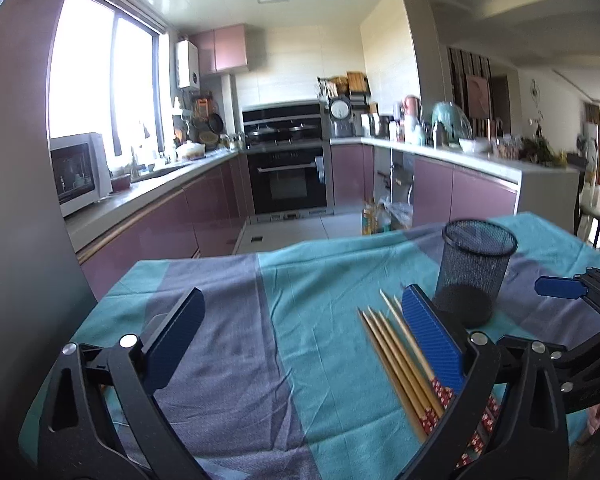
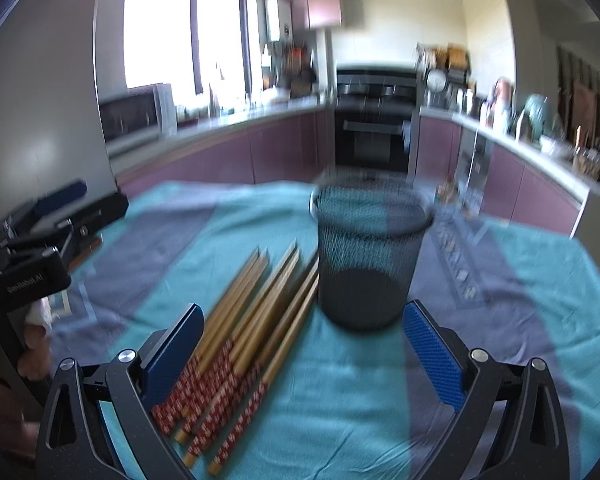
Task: Organize utensils
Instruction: 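Close the right tool on one chopstick while the left tool grasps another chopstick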
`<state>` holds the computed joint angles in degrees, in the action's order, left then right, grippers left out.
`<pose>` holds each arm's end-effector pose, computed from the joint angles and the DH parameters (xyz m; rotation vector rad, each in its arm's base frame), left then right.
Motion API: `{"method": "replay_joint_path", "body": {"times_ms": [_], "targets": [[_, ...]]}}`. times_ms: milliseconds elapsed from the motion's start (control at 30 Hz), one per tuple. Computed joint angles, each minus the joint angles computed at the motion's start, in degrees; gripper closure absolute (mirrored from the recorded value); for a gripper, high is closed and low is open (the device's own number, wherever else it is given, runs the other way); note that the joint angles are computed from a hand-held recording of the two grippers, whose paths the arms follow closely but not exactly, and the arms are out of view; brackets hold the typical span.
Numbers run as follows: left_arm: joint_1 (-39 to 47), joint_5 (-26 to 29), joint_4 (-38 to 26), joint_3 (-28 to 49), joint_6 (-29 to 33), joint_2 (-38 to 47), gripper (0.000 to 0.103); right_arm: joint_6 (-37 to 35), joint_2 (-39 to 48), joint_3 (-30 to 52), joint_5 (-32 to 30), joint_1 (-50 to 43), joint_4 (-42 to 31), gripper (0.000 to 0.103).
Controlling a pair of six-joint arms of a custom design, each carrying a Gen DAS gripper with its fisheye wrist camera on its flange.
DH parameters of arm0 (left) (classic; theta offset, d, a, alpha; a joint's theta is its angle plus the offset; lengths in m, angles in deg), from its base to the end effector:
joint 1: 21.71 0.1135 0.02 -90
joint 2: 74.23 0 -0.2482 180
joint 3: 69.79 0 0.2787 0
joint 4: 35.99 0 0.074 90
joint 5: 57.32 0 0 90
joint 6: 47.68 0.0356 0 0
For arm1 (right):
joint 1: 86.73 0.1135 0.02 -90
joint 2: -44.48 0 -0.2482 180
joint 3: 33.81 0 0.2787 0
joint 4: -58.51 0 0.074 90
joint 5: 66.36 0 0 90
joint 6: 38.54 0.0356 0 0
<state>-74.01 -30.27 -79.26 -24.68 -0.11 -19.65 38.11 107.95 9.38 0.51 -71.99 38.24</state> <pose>0.1509 -0.1433 0.1981 -0.2289 1.9411 0.3190 0.2398 0.0776 0.1696 -0.7495 2.1250 0.4716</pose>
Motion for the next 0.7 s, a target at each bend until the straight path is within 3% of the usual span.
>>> {"method": "replay_joint_path", "body": {"times_ms": [300, 533, 700], "targets": [[8.0, 16.0, 8.1, 0.5, 6.3, 8.9, 0.021, 1.3, 10.3, 6.6, 3.1, 2.6, -4.5, 0.034], [13.9, 27.0, 13.8, 1.0, 9.7, 15.4, 0.03, 1.3, 15.1, 9.6, 4.1, 3.0, -6.8, 0.044], [16.1, 31.0, 13.9, 4.4, 10.7, 22.1, 0.04, 1.0, 16.4, 10.8, 3.8, 2.6, -7.6, 0.049]]}}
